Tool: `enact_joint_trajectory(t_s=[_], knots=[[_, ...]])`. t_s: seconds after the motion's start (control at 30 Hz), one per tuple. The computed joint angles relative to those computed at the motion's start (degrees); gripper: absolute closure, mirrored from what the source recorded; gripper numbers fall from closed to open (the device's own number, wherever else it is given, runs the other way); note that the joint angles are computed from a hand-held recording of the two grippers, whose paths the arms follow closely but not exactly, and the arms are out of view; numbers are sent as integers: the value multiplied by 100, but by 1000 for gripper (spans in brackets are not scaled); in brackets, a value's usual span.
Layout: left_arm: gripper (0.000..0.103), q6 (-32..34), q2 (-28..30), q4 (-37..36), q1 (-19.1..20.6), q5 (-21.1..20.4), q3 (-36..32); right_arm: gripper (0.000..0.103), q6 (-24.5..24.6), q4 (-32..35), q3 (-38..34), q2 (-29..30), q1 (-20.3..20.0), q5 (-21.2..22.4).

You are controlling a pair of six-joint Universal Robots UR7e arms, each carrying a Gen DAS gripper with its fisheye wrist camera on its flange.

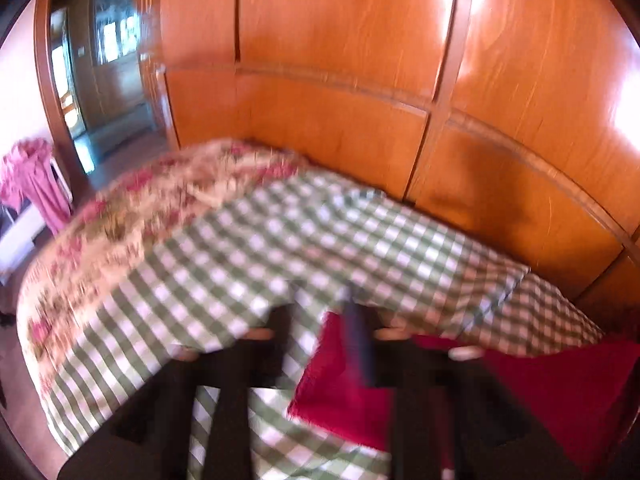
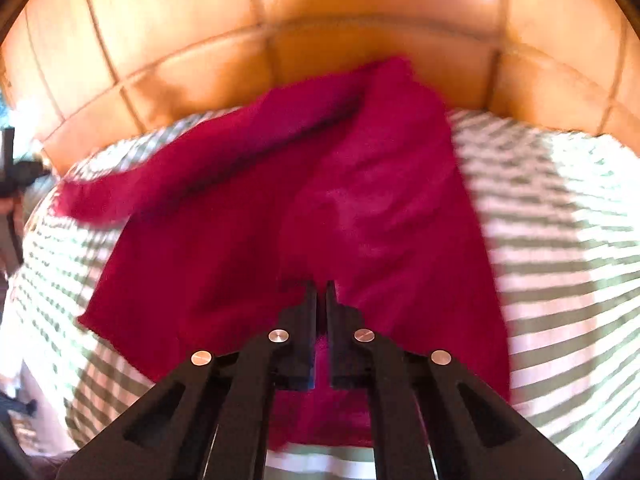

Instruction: Fold small clothes

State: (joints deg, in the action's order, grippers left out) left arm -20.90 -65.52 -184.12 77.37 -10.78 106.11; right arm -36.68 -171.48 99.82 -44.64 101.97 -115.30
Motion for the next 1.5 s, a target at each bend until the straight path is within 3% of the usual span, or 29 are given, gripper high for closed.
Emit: enact_joint_trajectory(t_s=[0.07, 0.2, 0.3, 0.4, 0.47, 0.5, 0.53, 0.6, 0.67, 0.8, 0.87, 0.9, 0.97, 1.0, 1.03, 1.07, 1.13, 1.33, 1.5], knots=[[49, -128, -54, -119, -89, -118, 313, 101, -151, -387, -228, -50, -78, -259], [49, 125, -99, -614, -247, -982, 930, 101, -712, -1203, -1422, 412, -269, -1158], [49, 224, -125, -796, -336, -2036, 1353, 101, -1010, -1478, -2738, 1099, -382, -1787], [49, 100, -102, -714, -337, -3124, 1594, 100, -837, -1133, -4108, 1736, -495, -2162], [48, 18, 8, -772, -326, -3673, 1661, 81, -548, -811, -4413, 1844, -533, -2152], [46, 9, 68, -814, -326, -3840, 1674, 42, -320, -794, -4349, 1797, -543, -2089], [45, -34, 138, -850, -308, -4035, 1677, 24, -175, -1017, -4046, 1653, -546, -1902], [45, -140, 242, -841, -266, -4285, 1655, 24, 44, -920, -3282, 1226, -574, -1570], [46, -219, 356, -876, -239, -4513, 1633, 24, 643, -76, -2329, 594, -659, -870], [48, -281, 505, -1007, -163, -4904, 1601, 24, 1148, 1427, -1169, -122, -825, 85], [55, -311, 605, -998, -152, -4951, 1532, 26, 1186, 1726, -798, -196, -845, 119], [62, -317, 626, -969, -165, -4953, 1516, 34, 1138, 1747, -669, -173, -830, 3], [85, -326, 710, -843, -155, -4981, 1396, 44, 819, 1218, -326, -141, -752, -279], [90, -310, 712, -772, -155, -5020, 1377, 61, 738, 1138, -223, -171, -717, -208], [92, -285, 735, -768, -230, -4855, 1378, 85, 855, 1297, -201, -225, -696, -52], [93, -274, 734, -774, -295, -4730, 1393, 94, 883, 1389, -192, -261, -658, -21], [94, -279, 673, -926, -417, -4593, 1496, 96, 573, 1114, -29, -348, -530, -54], [95, -447, 139, -1108, -831, -4427, 2165, 96, 151, 957, 396, -1141, -442, 455], [94, -855, -422, -906, -1255, -4334, 2997, 96, -169, 1019, 975, -1797, -590, 337]])
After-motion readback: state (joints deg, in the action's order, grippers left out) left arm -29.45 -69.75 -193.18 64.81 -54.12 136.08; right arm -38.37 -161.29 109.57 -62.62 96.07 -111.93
